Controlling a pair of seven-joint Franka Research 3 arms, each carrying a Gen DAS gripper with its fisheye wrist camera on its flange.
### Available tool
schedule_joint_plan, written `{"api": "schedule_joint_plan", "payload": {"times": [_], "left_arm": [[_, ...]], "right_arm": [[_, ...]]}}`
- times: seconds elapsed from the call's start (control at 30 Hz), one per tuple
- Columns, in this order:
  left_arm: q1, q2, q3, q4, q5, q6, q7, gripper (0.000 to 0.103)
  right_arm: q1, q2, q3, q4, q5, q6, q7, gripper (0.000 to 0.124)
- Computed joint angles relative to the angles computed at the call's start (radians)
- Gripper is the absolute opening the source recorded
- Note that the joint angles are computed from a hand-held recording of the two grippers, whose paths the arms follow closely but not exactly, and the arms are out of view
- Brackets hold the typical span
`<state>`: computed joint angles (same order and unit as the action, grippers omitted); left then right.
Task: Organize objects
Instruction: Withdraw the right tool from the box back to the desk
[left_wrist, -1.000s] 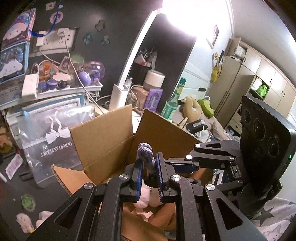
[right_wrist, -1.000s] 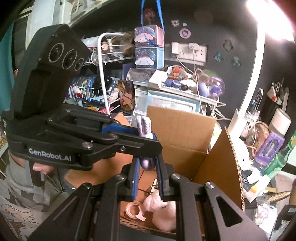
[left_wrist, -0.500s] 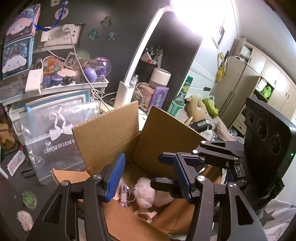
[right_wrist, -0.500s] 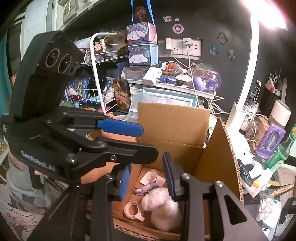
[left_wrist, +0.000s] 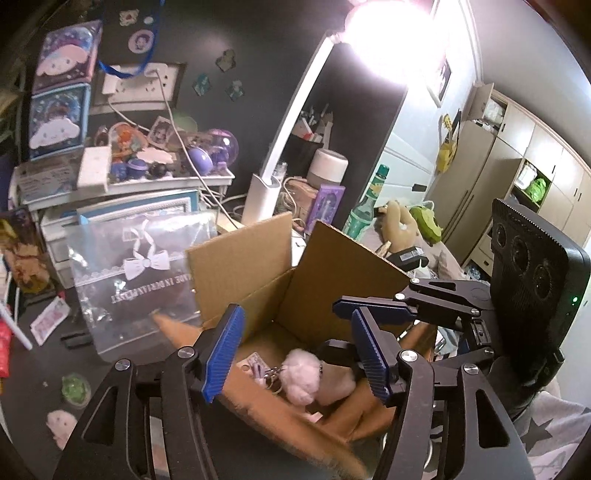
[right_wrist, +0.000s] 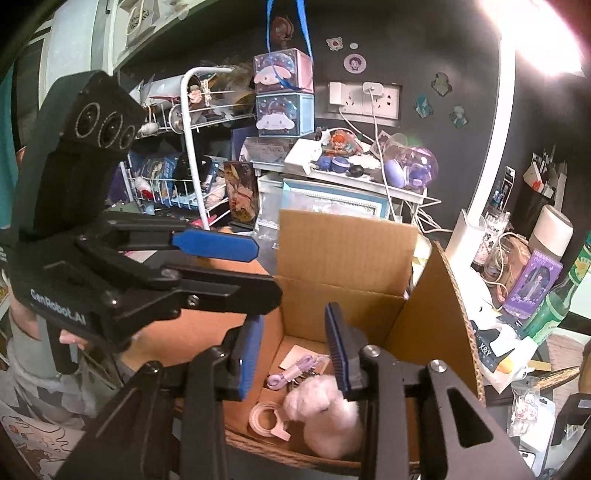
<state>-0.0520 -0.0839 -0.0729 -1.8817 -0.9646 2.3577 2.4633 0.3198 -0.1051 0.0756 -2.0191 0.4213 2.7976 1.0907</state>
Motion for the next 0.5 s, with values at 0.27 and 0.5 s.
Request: {"api": "schedule_joint_plan", "payload": {"times": [0.27,0.5], "left_arm": [[0.008,-0.079,0.047,-0.078,-0.069,0.024,0.066,0.063],[0.029,-0.134,0.107,-0.151,-0.135,0.04,0.115,0.067]], "right_arm": [[0.029,-0.011,0.024,0.008,-0.028,0.012,0.001,0.031],[0.082,0.007,0.054,0.029,-0.035,0.014,-0.027,0.036]]}}
